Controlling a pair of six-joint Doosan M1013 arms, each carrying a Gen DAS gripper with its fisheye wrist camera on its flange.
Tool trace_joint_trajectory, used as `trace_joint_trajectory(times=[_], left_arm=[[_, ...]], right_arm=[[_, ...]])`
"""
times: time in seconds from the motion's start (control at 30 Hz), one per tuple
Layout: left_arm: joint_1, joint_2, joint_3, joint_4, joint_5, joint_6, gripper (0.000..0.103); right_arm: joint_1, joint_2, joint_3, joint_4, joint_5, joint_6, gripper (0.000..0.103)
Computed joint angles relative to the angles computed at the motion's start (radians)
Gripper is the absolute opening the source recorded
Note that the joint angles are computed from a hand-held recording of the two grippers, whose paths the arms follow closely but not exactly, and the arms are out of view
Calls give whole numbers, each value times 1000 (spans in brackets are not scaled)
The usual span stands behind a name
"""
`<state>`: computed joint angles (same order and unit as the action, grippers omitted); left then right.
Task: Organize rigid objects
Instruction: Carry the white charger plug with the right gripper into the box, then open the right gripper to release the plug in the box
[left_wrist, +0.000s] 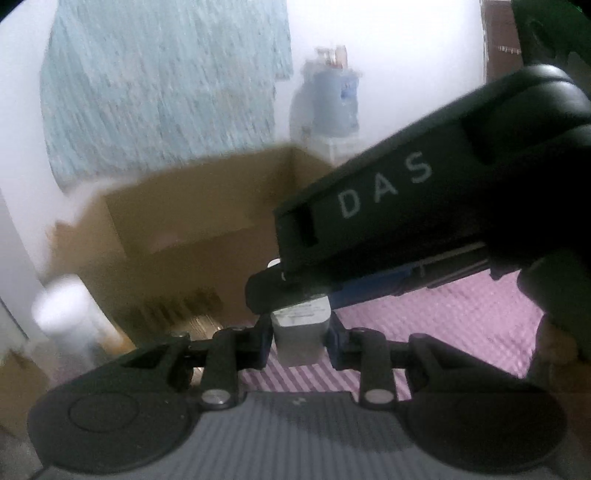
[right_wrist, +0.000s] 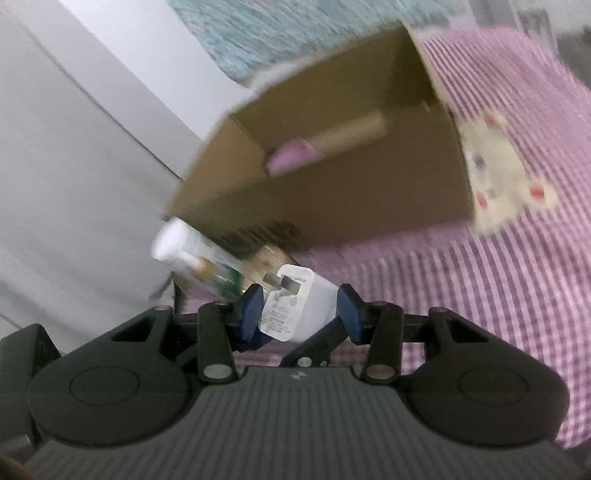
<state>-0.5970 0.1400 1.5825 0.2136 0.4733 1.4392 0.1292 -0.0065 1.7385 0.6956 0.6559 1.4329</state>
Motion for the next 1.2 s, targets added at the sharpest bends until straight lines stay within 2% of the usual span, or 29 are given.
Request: trace_joint_trajectory(times=[0.13,0.27,0.4,0.63,0.8,1.07,1.2], left_arm=[[28,17,-71,1,-11,8,30],[54,74,-181,-39,50,31,30],[78,166,-321,-94,176,40,29],[104,344,-570,-159,496,26,29],[114,421,-681,-164,643,-11,29],[128,492,-794,-171,760,-42,30],[129,492,-790,-179,778,-36,30]], right_arm=[[-2,19,-69,68,-6,-125,45],[-14,83,-172,115,36,-202,44],[-31,177,-293,87,116,-175,44],[-52,362,-493,16,319,-20,44],[-64,424,-543,30,408,17,44],[-67,477,-589,36,466,35,44],[-65,491,-603,27,487,55,45]])
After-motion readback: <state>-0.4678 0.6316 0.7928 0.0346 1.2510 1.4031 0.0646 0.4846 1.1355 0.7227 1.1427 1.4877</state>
